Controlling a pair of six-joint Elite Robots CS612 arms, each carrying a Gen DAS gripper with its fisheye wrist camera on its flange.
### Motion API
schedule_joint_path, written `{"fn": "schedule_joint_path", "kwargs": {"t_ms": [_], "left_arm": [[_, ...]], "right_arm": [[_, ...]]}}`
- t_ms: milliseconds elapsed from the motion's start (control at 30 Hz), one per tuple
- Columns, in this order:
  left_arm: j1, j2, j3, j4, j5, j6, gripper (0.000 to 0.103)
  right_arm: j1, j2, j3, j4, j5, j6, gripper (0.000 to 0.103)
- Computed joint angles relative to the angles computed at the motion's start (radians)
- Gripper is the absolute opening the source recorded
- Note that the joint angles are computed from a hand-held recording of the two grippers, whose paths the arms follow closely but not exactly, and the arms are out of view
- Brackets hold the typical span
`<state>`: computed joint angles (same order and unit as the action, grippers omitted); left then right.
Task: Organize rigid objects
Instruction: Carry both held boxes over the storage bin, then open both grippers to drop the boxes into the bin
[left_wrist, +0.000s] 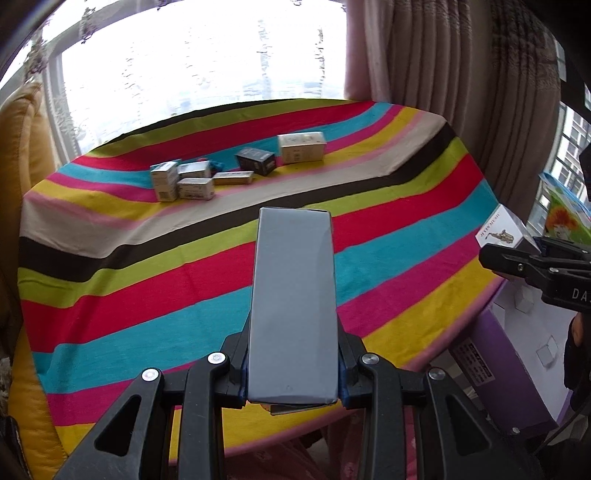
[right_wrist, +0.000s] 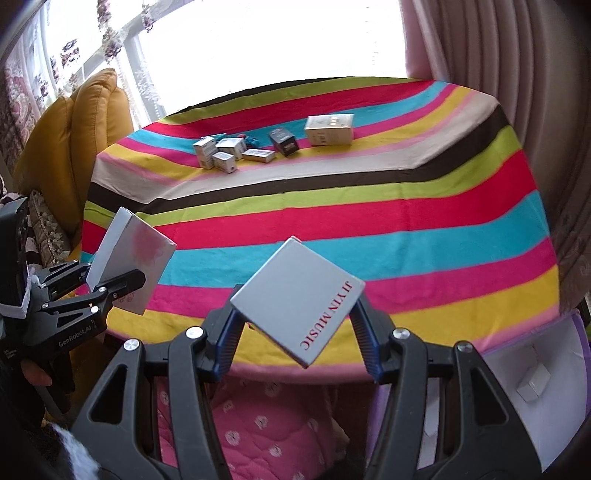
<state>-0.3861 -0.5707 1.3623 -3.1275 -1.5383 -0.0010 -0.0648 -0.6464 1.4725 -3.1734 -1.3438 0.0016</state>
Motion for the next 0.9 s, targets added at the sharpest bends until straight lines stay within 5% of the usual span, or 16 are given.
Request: {"fn": "schedule_joint_path", "kwargs": {"t_ms": [433, 900], "left_arm": [[-0.066, -0.006, -0.006, 0.094, -0.133, 0.14, 0.035], [-0.132, -0.006, -0.055, 0.268, -0.324, 0.321, 0.035]], "right_arm": [[-0.051, -0.047, 0.124, -0.063, -0.05, 0.05, 0.059], [-0.118, -0.1, 0.248, -0.083, -0.244, 0.099, 0.059]]}}
